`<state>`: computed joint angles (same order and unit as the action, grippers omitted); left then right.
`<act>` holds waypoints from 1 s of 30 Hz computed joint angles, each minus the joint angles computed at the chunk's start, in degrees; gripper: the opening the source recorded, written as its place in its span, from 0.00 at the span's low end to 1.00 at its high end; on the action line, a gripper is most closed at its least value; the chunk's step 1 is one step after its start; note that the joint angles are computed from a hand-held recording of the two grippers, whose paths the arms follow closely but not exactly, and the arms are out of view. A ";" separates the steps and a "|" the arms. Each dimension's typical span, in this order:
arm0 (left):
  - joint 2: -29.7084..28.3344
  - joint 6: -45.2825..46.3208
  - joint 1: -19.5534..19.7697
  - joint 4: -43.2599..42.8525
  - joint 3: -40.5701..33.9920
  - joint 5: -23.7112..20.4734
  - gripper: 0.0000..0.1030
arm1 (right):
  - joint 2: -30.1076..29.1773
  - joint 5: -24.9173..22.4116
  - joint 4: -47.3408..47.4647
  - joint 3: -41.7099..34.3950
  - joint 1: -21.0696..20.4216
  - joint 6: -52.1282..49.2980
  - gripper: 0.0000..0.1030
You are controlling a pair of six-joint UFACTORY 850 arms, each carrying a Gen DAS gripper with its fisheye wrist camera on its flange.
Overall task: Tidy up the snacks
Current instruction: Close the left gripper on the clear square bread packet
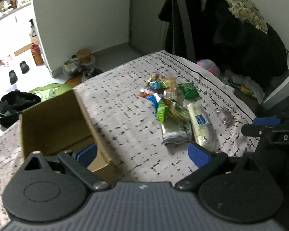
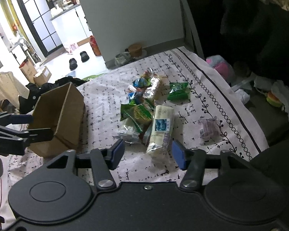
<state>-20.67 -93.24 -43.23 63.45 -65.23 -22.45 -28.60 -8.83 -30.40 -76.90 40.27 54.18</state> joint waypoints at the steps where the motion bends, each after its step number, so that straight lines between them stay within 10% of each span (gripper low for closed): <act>1: -1.06 0.24 -0.03 0.27 -0.81 0.14 0.96 | -0.31 -0.36 0.23 -0.26 -0.11 -0.02 0.47; 22: -15.73 5.56 3.39 -7.16 -12.84 8.94 0.83 | -8.93 -11.33 9.69 -9.48 -4.26 -7.35 0.45; 30: -21.58 21.86 4.17 -21.70 -19.05 8.89 0.83 | -13.55 -16.24 10.62 -14.94 -5.24 -9.36 0.45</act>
